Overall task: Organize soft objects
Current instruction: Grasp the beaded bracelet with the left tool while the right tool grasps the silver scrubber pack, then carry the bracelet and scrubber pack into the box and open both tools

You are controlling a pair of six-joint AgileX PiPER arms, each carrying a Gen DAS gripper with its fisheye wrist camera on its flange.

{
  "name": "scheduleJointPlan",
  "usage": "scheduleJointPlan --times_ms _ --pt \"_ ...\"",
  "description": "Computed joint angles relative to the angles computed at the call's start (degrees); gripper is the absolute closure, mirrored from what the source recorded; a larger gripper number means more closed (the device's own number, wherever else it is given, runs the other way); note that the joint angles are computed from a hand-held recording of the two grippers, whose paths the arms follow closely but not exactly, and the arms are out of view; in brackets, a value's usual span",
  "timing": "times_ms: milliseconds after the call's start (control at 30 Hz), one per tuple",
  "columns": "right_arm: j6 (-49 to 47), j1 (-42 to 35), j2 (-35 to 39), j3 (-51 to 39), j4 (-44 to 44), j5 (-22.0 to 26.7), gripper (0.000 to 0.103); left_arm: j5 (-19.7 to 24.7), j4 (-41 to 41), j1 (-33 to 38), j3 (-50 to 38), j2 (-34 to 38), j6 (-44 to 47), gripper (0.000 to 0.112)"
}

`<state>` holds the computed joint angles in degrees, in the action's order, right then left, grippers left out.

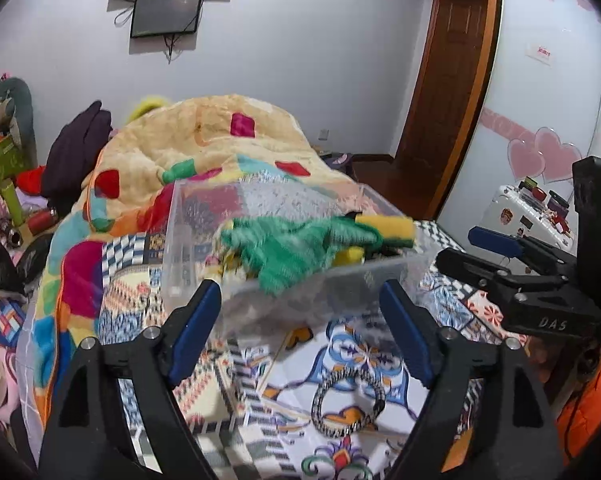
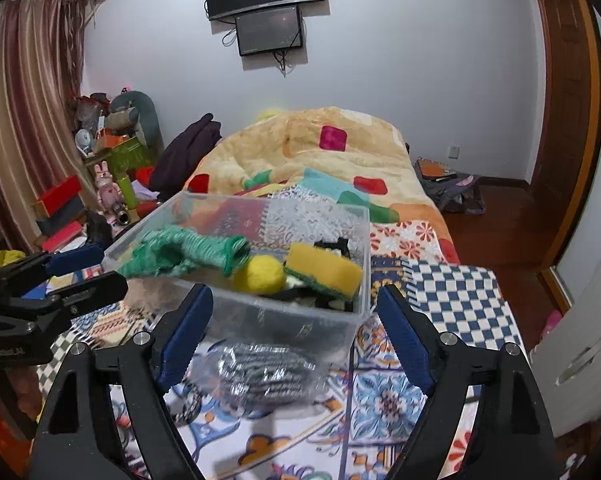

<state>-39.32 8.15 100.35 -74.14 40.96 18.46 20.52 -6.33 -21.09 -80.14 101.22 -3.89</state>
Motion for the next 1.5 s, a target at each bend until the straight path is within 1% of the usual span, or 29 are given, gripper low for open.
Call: scheduleJointPlan --times_ms 100,233,400,500,567,633,667,700,733,767,800,833,867,933,967,1033,1067,1100,1167,1200,1233,1333,1400,1500 --pt "0.3 0.08 1.04 0.46 0.37 0.79 0.018 0.75 -0.42 0.08 1.71 -0.11 -0.06 0.03" --pt "2.18 0.28 2.65 0.98 -1.03 2.36 0.017 1.25 -0.87 -0.16 3.93 0.36 0.31 0.03" --pt "6.69 1.1 5.84 -0.74 -5.12 4.72 0.017 1.84 -2.16 -0.61 5.38 1.42 1.55 0.03" --pt "8.67 1.72 6.8 -1.23 -6.87 5.17 0.017 2.6 -4.35 -0.61 5.6 2.21 3.71 0.031" --pt "10.41 2.15 7.61 -1.95 -8.12 6.03 0.017 2.69 -5.59 -0.53 5.81 2.46 4.76 0.034" --pt "11.02 2.05 8.38 -2.92 -8.17 7.61 0.017 3.0 -8.31 -0.07 5.71 2.82 7.27 0.045" --pt "10.8 1.99 8.32 -2.94 -7.74 7.86 0.017 3.25 -9.61 0.11 5.62 3.01 8.49 0.048" --pt "10.55 1.95 8.2 -2.88 -7.34 7.97 0.017 2.77 -8.91 -0.03 5.82 2.95 7.93 0.052" --pt "9.9 1.8 8.17 -2.73 -6.69 8.16 0.018 2.56 -9.41 -0.05 5.99 2.91 8.61 0.06" --pt "9.43 1.62 8.37 -3.06 -6.29 9.02 0.018 2.81 -11.07 0.14 5.91 3.06 10.53 0.063" --pt "8.92 1.52 8.58 -3.28 -5.88 9.58 0.021 2.68 -10.7 -0.04 5.75 3.19 10.3 0.069" --pt "7.74 1.37 8.83 -3.55 -5.02 10.43 0.029 2.88 -11.44 -0.08 5.55 3.37 11.2 0.077" --pt "6.23 1.21 8.92 -3.6 -3.94 11.02 0.034 3.03 -12.52 -0.06 5.46 3.49 12.52 0.08" --pt "5.6 1.66 8.68 -3.24 -4.16 10.33 0.042 2.74 -12.65 -0.23 5.68 3.51 12.85 0.091" --pt "4.61 1.68 8.5 -2.96 -3.6 10.09 0.045 2.57 -12.46 -0.27 5.79 3.49 12.73 0.093" --pt "3.11 1.8 8.1 -2.29 -2.63 9.3 0.052 2.78 -13.54 -0.16 5.8 3.52 13.63 0.106" --pt "1.8 1.67 7.86 -1.83 -1.36 9.05 0.055 3.17 -15.29 0.11 5.72 3.61 15.3 0.106" --pt "1.52 1.58 7.84 -1.73 -1.0 8.68 0.061 3.16 -16.07 0.24 5.91 3.47 15.99 0.106" --pt "-0.13 1.19 7.71 -1.2 1.0 8.5 0.065 2.61 -14.79 -0.16 6.51 2.9 15.06 0.107" --pt "-1.4 0.8 7.42 -0.66 2.38 8.41 0.07 2.15 -13.91 -0.39 6.97 2.51 14.39 0.107" --pt "-2.53 0.37 7.11 -0.25 3.46 8.58 0.072 1.29 -12.86 -0.67 8.09 1.64 13.61 0.107" --pt "-5.93 0.02 5.34 2.15 6.48 7.68 0.075 0.12 -11.25 -1.02 9.35 0.12 12.35 0.107" --pt "-7.52 0.0 4.1 3.52 7.66 7.07 0.076 -1.05 -8.11 -1.45 10.27 -1.18 9.45 0.107" --pt "-11.81 -0.85 2.23 5.71 11.12 6.93 0.077 -2.21 -6.39 -1.26 11.2 -3.17 7.75 0.107"
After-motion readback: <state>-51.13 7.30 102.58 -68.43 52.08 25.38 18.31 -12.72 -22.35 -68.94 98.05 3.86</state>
